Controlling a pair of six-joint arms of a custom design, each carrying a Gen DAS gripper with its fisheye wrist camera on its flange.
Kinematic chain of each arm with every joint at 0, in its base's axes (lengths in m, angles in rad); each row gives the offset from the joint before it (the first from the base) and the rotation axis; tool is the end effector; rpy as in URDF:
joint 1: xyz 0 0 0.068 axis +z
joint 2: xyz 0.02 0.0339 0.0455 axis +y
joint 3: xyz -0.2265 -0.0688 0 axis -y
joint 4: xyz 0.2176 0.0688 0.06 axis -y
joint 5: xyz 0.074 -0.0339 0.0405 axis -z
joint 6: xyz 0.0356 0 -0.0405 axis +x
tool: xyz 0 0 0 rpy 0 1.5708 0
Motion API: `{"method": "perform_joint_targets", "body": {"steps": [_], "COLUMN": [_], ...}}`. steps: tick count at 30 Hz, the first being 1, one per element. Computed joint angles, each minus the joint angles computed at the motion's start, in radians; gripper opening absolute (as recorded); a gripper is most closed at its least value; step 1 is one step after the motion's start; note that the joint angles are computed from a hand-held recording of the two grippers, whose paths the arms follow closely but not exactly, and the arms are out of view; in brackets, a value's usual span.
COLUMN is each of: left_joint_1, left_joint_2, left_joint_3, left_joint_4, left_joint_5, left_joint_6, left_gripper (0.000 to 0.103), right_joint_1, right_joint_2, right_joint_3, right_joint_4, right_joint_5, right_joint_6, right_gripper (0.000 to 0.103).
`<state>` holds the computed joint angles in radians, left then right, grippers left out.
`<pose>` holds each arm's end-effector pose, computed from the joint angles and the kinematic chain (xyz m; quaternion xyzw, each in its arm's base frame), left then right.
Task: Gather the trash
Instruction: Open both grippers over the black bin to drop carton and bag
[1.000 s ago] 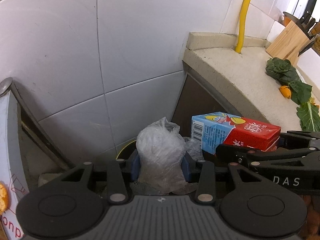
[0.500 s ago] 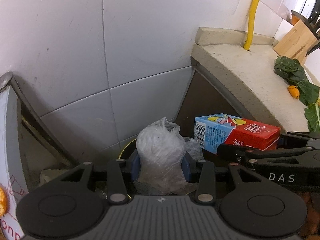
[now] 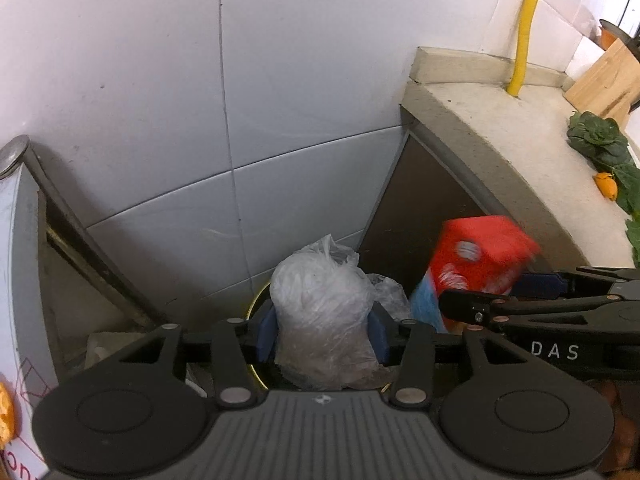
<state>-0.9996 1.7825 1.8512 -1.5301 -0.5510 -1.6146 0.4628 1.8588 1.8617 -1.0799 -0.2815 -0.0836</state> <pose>0.1735 -0.2355 0.3060 -0.3050 0.9113 0.0200 0.2759 0.3115 0.1665 0.2960 -0.2921 0.9152 0.1792 0.2120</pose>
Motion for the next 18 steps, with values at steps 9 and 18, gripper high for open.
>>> {"method": "perform_joint_targets", "body": {"steps": [9, 18], "left_joint_1": [0.015, 0.038], "left_joint_2": [-0.014, -0.014], "left_joint_3": [-0.023, -0.046], "left_joint_4": [0.008, 0.047], "left_joint_5": [0.007, 0.043], "left_joint_6": [-0.003, 0.043], "left_gripper": [0.052, 0.056], "right_joint_1": [-0.007, -0.023], "right_joint_2": [0.009, 0.0], "right_joint_3": [-0.002, -0.039], "right_joint_4": [0.011, 0.052], "right_joint_5": [-0.016, -0.037], "right_joint_6": [0.006, 0.035], "right_gripper": [0.073, 0.071]}}
